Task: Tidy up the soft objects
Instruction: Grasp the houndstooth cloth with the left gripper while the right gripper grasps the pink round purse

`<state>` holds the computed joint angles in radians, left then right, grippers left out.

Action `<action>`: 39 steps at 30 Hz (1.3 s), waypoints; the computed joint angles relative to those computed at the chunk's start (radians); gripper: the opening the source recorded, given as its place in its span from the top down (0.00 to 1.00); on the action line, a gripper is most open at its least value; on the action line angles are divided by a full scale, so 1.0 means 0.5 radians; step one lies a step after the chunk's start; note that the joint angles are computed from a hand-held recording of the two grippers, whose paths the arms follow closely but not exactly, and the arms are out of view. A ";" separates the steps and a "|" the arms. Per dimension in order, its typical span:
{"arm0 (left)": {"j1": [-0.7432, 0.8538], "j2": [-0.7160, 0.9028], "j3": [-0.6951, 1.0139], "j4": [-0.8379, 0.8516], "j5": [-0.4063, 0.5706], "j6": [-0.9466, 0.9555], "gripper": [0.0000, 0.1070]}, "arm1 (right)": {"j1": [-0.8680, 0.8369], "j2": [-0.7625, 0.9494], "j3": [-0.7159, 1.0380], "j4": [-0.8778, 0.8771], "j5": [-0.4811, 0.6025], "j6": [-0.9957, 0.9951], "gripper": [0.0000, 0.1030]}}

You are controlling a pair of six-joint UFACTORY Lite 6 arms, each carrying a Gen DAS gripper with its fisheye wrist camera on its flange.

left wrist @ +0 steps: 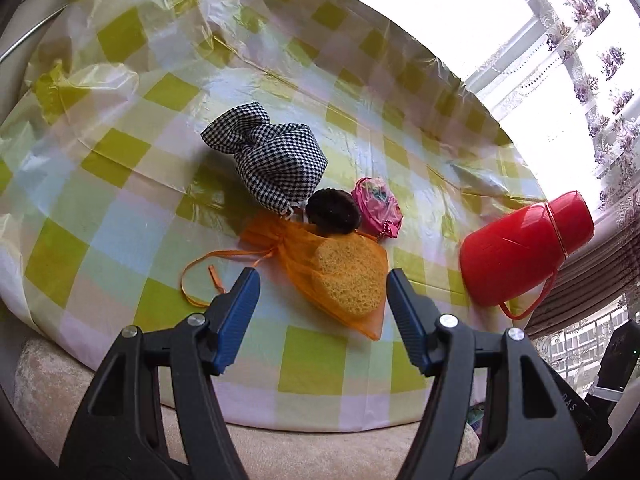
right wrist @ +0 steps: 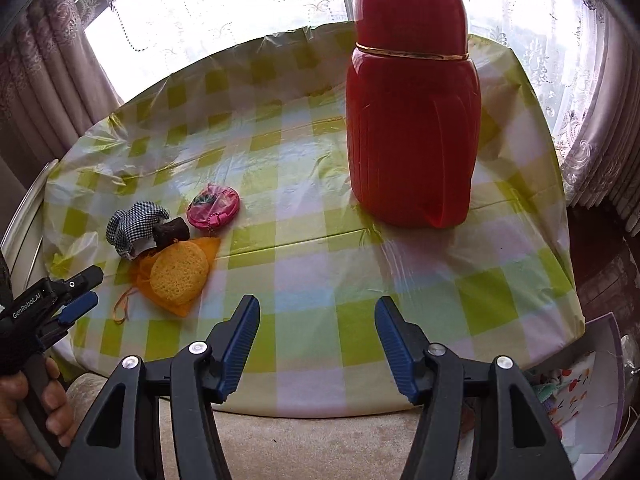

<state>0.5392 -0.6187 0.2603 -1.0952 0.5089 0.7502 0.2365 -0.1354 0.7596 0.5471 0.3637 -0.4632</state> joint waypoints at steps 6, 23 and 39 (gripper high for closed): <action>0.183 0.511 0.242 -0.409 0.019 0.471 0.34 | 0.283 0.400 0.407 -0.112 -0.115 0.299 0.36; 0.077 1.525 0.936 -0.727 -0.106 0.613 0.27 | 0.596 1.545 1.628 -0.391 0.015 0.862 0.22; -0.050 1.820 1.142 -1.064 -0.232 1.053 0.46 | 0.739 2.383 2.547 -0.773 0.248 1.301 0.19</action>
<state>0.5144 0.2914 0.8316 -1.6272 0.3931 1.2769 0.6060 1.0559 2.0333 0.1608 0.4875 0.1872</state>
